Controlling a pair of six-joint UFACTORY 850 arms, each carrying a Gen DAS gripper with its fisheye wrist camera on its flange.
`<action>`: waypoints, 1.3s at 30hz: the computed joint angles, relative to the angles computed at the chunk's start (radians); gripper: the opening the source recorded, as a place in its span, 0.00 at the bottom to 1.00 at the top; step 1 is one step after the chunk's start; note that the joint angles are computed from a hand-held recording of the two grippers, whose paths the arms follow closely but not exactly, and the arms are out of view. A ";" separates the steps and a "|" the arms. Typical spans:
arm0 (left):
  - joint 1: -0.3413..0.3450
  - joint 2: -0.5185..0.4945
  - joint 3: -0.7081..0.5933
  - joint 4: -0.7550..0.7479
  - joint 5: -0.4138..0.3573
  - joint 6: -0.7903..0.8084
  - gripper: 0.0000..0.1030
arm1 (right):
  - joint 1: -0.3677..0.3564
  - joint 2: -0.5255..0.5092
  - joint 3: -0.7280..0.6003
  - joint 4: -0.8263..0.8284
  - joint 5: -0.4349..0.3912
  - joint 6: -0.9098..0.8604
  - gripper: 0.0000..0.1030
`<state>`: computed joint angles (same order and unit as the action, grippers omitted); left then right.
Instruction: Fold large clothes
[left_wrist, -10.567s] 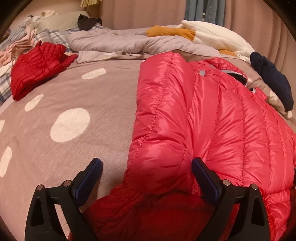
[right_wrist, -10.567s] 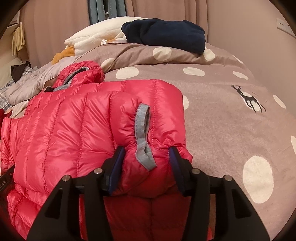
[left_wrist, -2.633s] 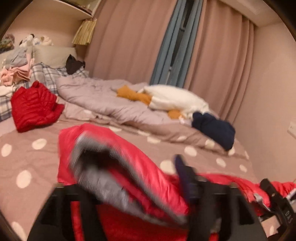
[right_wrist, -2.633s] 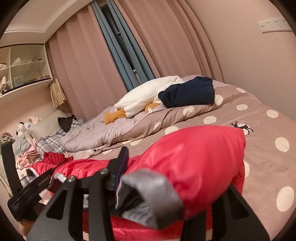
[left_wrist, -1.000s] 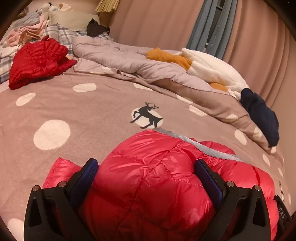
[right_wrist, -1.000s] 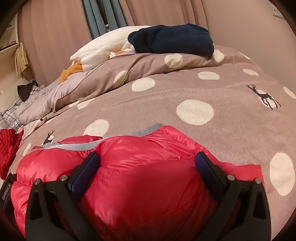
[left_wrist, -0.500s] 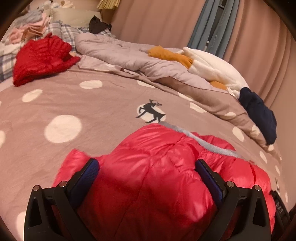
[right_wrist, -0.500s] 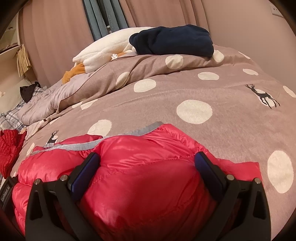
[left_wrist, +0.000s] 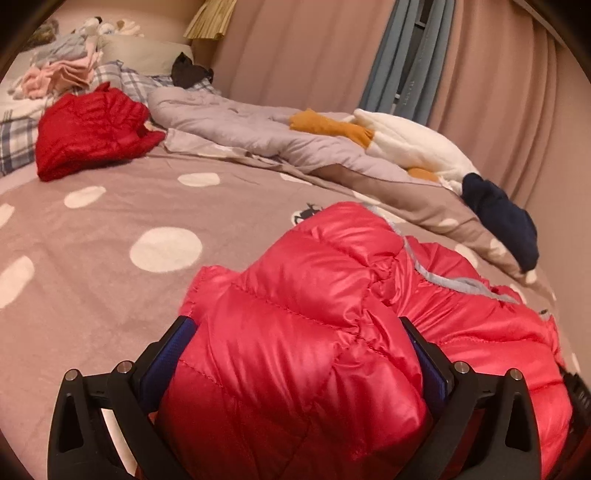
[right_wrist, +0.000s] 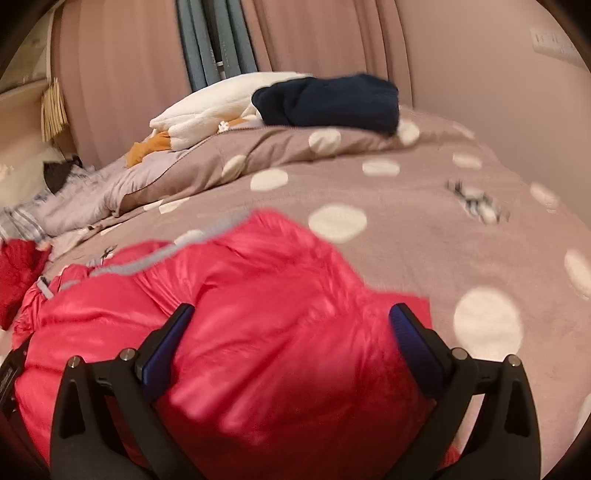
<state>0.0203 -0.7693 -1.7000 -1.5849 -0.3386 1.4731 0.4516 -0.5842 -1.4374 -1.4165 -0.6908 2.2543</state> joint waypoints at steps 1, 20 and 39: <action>-0.002 -0.004 -0.007 0.027 0.005 -0.025 1.00 | -0.005 0.008 0.020 -0.037 0.022 0.057 1.00; 0.165 0.159 0.167 0.150 -0.234 -0.316 1.00 | 0.123 0.081 -0.025 0.038 0.011 -0.200 1.00; 0.165 0.125 0.120 0.251 -0.208 -0.463 1.00 | 0.006 -0.166 -0.275 0.280 -0.274 -0.303 0.99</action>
